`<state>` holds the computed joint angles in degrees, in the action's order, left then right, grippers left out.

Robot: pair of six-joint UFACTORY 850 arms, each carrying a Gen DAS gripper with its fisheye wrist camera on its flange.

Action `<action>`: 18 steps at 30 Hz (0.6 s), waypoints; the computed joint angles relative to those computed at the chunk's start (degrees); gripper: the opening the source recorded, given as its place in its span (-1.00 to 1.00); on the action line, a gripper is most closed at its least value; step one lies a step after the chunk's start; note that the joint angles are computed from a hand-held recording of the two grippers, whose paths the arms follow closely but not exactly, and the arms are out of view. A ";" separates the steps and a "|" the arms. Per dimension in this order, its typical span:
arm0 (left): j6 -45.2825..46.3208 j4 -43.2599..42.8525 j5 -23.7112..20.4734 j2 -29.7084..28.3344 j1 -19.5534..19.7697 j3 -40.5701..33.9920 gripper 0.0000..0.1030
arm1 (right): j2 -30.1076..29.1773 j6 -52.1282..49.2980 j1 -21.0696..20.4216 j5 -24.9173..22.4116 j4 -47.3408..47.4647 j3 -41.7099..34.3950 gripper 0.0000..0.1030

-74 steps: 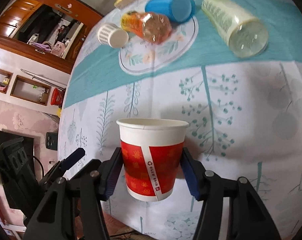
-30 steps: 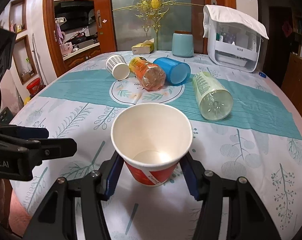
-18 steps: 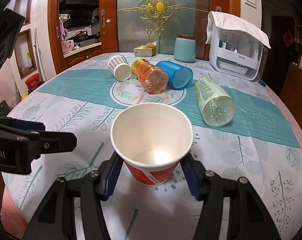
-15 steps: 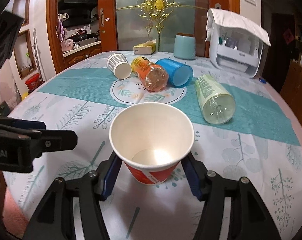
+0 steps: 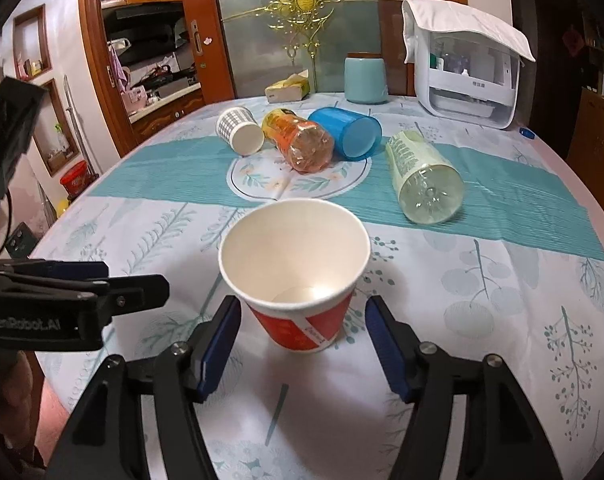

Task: Flip cup upright

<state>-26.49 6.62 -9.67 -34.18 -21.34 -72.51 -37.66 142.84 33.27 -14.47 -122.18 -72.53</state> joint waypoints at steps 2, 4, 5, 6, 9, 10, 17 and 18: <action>-3.89 4.26 0.03 0.50 -0.45 0.50 0.71 | 0.17 -1.77 0.00 0.55 2.03 0.15 0.28; -6.22 6.86 -0.15 0.90 -0.78 0.85 0.76 | 0.82 1.07 -0.05 1.09 -0.66 0.96 0.28; -7.60 8.28 -0.21 1.11 -0.98 1.08 0.82 | 1.13 0.57 0.00 1.12 -0.33 1.30 0.29; -8.63 9.41 -0.16 1.35 -1.15 1.34 0.83 | 1.36 -0.67 0.10 1.08 0.75 1.54 0.29; -11.72 12.83 -0.46 2.08 -1.77 2.05 0.83 | 2.74 -2.84 0.34 1.36 3.18 2.99 0.30; -12.56 13.86 -0.50 2.42 -2.04 2.39 0.83 | 3.26 -3.31 0.27 1.94 4.17 3.41 0.30; -19.65 21.55 -0.18 5.35 -3.44 5.06 0.86 | 7.37 -19.68 0.71 2.47 23.46 6.13 0.30; -20.37 22.30 -0.03 5.95 -3.58 5.60 0.86 | 7.89 -23.48 0.91 1.94 27.67 6.41 0.30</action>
